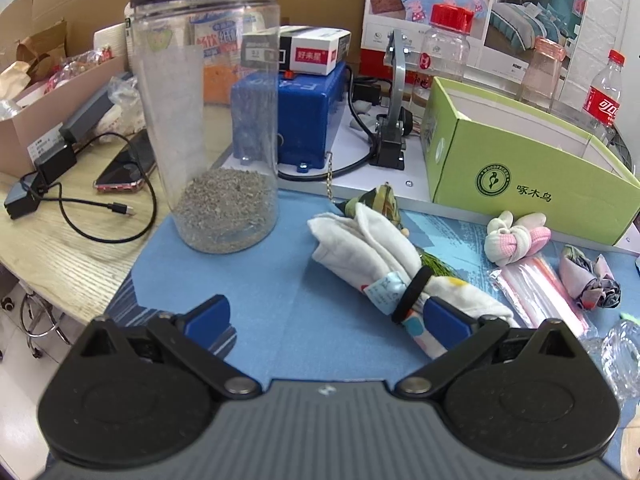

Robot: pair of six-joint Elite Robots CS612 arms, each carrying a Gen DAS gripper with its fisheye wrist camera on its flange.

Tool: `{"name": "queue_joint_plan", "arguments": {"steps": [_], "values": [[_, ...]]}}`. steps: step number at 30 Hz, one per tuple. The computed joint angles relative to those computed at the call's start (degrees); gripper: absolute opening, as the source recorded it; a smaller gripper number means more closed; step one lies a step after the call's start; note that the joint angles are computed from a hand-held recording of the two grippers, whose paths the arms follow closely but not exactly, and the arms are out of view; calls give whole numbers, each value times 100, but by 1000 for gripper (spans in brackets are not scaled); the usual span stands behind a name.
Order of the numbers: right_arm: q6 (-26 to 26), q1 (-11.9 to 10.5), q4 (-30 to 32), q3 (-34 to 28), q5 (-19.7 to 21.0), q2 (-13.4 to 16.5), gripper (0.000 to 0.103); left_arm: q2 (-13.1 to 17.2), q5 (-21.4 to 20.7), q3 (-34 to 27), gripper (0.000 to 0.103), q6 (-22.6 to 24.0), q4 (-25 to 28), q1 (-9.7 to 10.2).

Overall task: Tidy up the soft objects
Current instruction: 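Align the left gripper around the rolled towel while the right gripper hovers over the green towel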

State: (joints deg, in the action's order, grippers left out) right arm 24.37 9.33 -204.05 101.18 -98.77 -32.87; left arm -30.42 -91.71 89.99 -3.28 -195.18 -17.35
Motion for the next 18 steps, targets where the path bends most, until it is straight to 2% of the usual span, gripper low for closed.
{"name": "queue_joint_plan", "arguments": {"steps": [4,5,7,9,12,15,18], "values": [[87,118,-105,252,-356,-103,63,-35,108,70,103,-8,-56,-19],[169,154,-330,295,-501,-93,63,-49,139,83,103,-39,-33,-22],[364,220,-1168,349,-686,7,63,-70,205,98,103,-117,4,-30],[626,259,-2119,355,-705,167,63,-89,199,96,103,-190,41,-40],[1047,278,-2900,304,-586,368,63,-100,-29,42,103,-182,85,-82],[1273,307,-3171,268,-658,469,63,-52,13,-82,103,-231,188,-211],[1375,301,-3161,321,-688,470,63,39,304,-262,103,-329,512,-354]]}}
